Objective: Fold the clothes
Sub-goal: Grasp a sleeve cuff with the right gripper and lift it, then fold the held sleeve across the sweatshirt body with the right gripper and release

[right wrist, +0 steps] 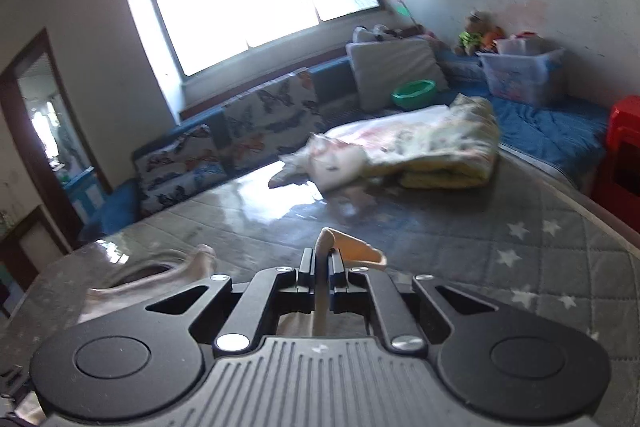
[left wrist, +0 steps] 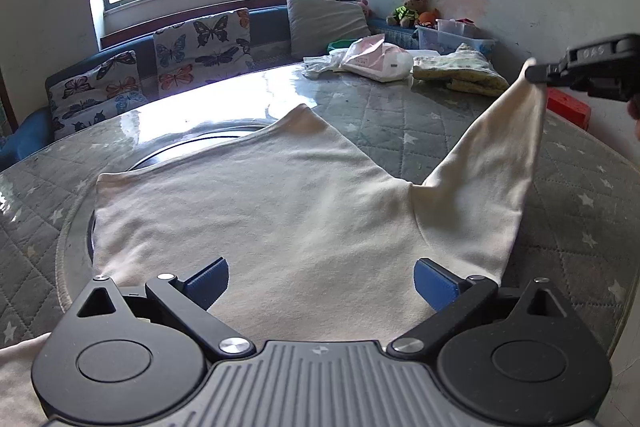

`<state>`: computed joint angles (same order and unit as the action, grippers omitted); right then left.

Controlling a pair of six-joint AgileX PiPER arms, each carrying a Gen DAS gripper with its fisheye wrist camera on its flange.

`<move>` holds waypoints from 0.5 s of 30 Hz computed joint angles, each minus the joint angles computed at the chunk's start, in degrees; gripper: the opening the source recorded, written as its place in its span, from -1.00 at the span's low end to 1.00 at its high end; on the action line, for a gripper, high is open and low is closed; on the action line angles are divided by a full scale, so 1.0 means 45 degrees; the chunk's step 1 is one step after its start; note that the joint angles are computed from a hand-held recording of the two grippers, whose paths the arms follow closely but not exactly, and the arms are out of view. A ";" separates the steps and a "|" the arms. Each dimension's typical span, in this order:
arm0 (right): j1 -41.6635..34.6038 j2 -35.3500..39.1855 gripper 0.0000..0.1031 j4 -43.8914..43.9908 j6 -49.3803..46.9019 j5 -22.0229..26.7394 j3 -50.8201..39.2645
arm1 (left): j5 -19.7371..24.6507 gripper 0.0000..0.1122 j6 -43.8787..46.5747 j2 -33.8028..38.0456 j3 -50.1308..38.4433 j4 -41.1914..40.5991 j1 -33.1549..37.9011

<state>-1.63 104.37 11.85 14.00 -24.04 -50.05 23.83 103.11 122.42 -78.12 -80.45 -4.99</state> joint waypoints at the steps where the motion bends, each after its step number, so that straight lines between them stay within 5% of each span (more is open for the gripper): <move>1: 0.0199 -0.0207 -0.91 -0.0124 0.0047 -0.0032 -0.0016 | 0.0034 0.82 0.0213 -0.0043 0.0070 -0.0230 0.0125; 8: 0.1885 -0.0791 -0.91 -0.1901 0.1003 0.0439 -0.1260 | 0.0367 0.83 0.1816 -0.0392 0.0684 -0.2101 0.1264; 15: 0.3846 0.1655 -0.91 -0.4434 0.3065 0.2069 -0.4450 | 0.0812 0.83 0.3058 -0.0773 0.1270 -0.3640 0.2703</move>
